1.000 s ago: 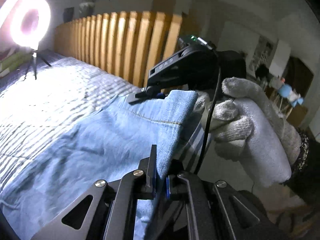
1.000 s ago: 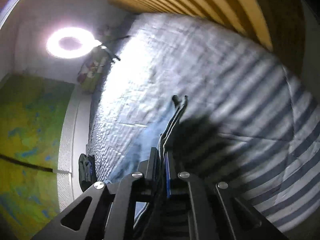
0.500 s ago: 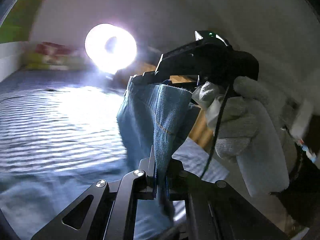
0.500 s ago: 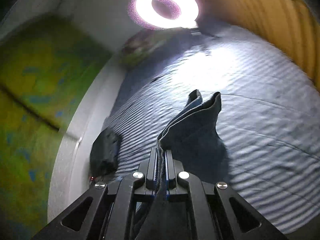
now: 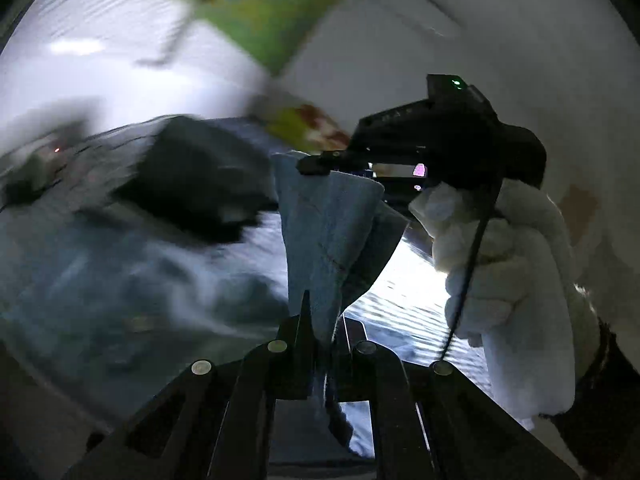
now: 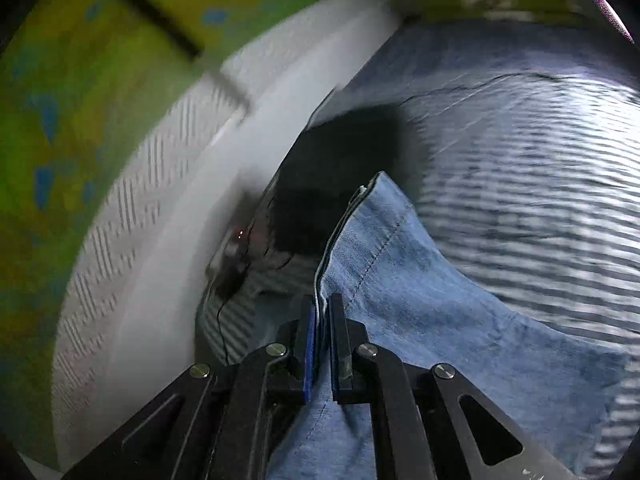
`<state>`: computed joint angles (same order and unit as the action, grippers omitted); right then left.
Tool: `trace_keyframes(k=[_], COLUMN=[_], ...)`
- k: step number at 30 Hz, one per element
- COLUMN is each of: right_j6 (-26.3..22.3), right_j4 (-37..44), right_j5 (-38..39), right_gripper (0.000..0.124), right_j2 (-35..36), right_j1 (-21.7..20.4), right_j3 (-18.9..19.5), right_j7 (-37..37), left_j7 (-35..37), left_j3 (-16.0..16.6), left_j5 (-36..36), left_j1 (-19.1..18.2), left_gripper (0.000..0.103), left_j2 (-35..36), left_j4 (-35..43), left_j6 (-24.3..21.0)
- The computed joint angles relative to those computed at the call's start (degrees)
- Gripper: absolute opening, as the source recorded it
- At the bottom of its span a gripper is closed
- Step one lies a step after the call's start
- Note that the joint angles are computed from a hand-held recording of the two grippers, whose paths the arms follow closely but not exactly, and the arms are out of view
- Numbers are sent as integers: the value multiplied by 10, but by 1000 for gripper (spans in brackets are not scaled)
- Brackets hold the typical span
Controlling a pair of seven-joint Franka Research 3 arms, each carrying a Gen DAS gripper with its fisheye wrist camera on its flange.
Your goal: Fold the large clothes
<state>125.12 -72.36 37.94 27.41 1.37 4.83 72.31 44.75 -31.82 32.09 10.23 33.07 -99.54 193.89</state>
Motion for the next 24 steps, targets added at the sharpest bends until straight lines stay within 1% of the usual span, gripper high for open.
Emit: trace_keyframes(k=[1, 2, 3, 4, 5, 7, 9, 10, 12, 13, 14, 16, 17, 18, 19, 21, 22, 24], right_j6=[-2, -3, 0, -2, -4, -17, -36, -37, -35, -23, -21, -18, -22, -29, -37, -54, -57, -57], right_j4=[19, 40, 66, 73, 93, 139, 176, 175, 178, 154, 147, 171, 201, 212, 231, 271, 281, 287], right_j5=[-14, -34, -71, -77, -100, -131, -143, -145, -152, -150, -152, -164, -174, -179, -185, -199, -206, -222], right_gripper=[6, 5, 5, 5, 5, 5, 5, 5, 5, 5, 5, 5, 5, 5, 5, 5, 6, 6], right_j2=[17, 38, 65, 74, 93, 134, 166, 167, 174, 160, 155, 168, 187, 194, 206, 238, 248, 259], right_j1=[12, 30, 46, 60, 75, 92, 97, 99, 103, 104, 108, 116, 123, 129, 133, 145, 150, 161], right_j3=[0, 1, 10, -1, -4, -6, 0, 2, 4, 7, 4, 5, 6, 5, 5, 2, 1, -1], right_j7=[8, 16, 31, 31, 42, 60, 76, 79, 86, 82, 81, 80, 86, 85, 88, 99, 99, 86], left_j7=[-11, -21, -32, -44, -53, -54, -53, -50, -48, -47, -48, -48, -50, -52, -56, -62, -66, -56], left_j3=[-1, 1, 7, 7, 10, 34, 34, 40, 48, 55, 66, 93, 100, 99, 94, 74, 61, 71], left_j5=[-2, 1, 2, 8, 13, 12, 16, 13, 7, 4, 2, -5, -9, -8, -9, -11, -7, -9], left_j1=[27, 40, 45, 57, 60, 43, 52, 44, 41, 37, 35, 16, 13, 18, 26, 51, 66, 58], left_gripper=[4, 4, 4, 4, 4, 4, 4, 4, 4, 4, 4, 5, 5, 5, 5, 5, 5, 5], left_j2=[-8, -6, -4, 3, 6, 28, 36, 50, 52, 51, 39, 31, 26, 31, 42, 47, 32, 26], left_j4=[-29, -38, -45, -51, -50, -33, -34, -19, -22, -25, -43, -42, -47, -46, -34, -45, -64, -71], left_j6=[17, 22, 28, 31, 26, 17, 15, 10, 16, 22, 35, 32, 32, 29, 16, 9, 6, -4])
